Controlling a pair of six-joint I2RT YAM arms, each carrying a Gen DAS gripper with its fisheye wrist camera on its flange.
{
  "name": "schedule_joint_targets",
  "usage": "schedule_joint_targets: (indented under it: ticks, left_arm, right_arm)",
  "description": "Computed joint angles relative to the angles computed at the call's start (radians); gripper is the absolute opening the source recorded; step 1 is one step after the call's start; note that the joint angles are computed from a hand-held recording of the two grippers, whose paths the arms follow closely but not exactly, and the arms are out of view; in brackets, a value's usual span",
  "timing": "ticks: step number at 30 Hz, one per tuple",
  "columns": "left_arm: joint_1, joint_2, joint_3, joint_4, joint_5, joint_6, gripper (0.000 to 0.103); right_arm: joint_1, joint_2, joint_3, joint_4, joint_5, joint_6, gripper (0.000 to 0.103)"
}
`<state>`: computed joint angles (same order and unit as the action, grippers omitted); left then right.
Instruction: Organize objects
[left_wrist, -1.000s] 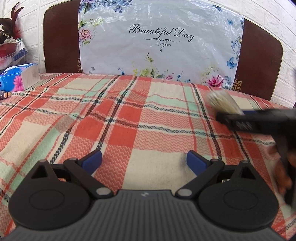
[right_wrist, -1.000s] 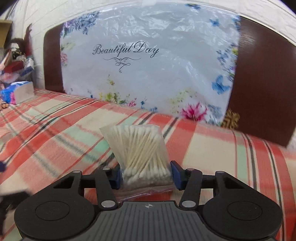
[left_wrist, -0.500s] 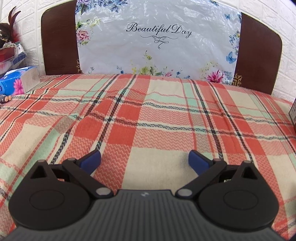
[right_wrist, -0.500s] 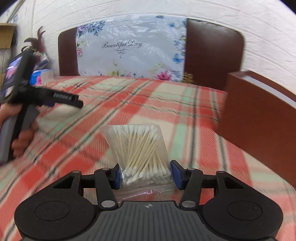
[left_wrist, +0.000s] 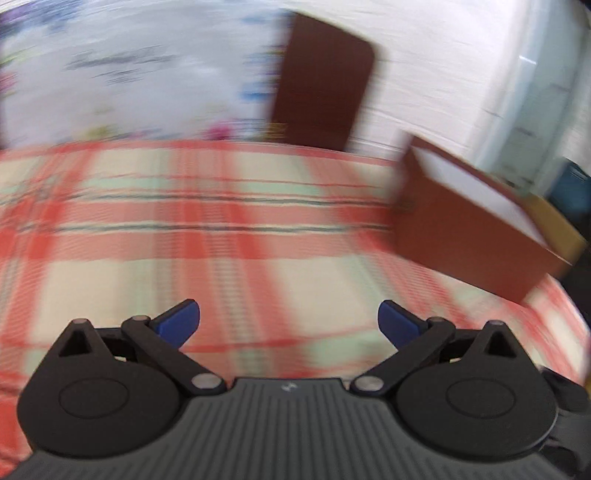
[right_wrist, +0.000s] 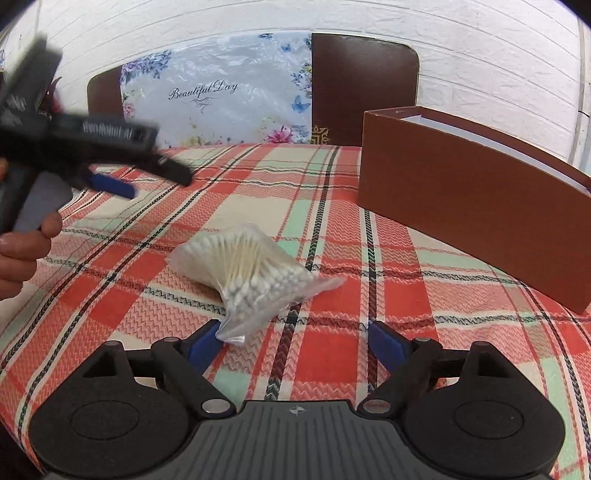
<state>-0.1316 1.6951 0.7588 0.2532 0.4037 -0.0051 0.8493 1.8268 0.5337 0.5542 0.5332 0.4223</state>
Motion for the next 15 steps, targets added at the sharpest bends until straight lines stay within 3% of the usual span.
schedule_joint_targets:
  ticks: [3, 9, 10, 11, 13, 14, 15]
  left_arm:
    - [-0.067, -0.008, 0.01, -0.052, 0.039, 0.035, 0.103]
    - [-0.129, 0.041, 0.041, -0.124, -0.01, 0.034, 0.101]
    - [-0.13, 0.059, 0.059, -0.148, -0.009, 0.022, 0.09]
    - [-0.131, 0.085, 0.086, -0.187, -0.003, 0.015, 0.085]
    - [-0.142, 0.086, 0.07, -0.154, -0.019, -0.01, 0.078]
    - [-0.148, 0.08, 0.069, -0.155, -0.015, -0.015, 0.071]
    - [-0.146, 0.081, 0.083, -0.174, 0.017, -0.027, 0.052]
  right_arm:
    - [-0.005, -0.01, 0.013, -0.022, -0.024, 0.002, 0.084]
    - [-0.028, 0.004, 0.057, -0.05, -0.066, -0.025, 0.076]
    - [-0.033, 0.011, 0.066, -0.048, -0.07, -0.032, 0.069]
    - [-0.037, 0.021, 0.078, -0.046, -0.073, -0.036, 0.064]
    - [-0.046, 0.038, 0.094, -0.028, -0.095, -0.041, 0.042]
    - [-0.044, 0.046, 0.1, -0.021, -0.095, -0.043, 0.039]
    - [-0.037, 0.051, 0.105, -0.017, -0.082, -0.049, 0.035]
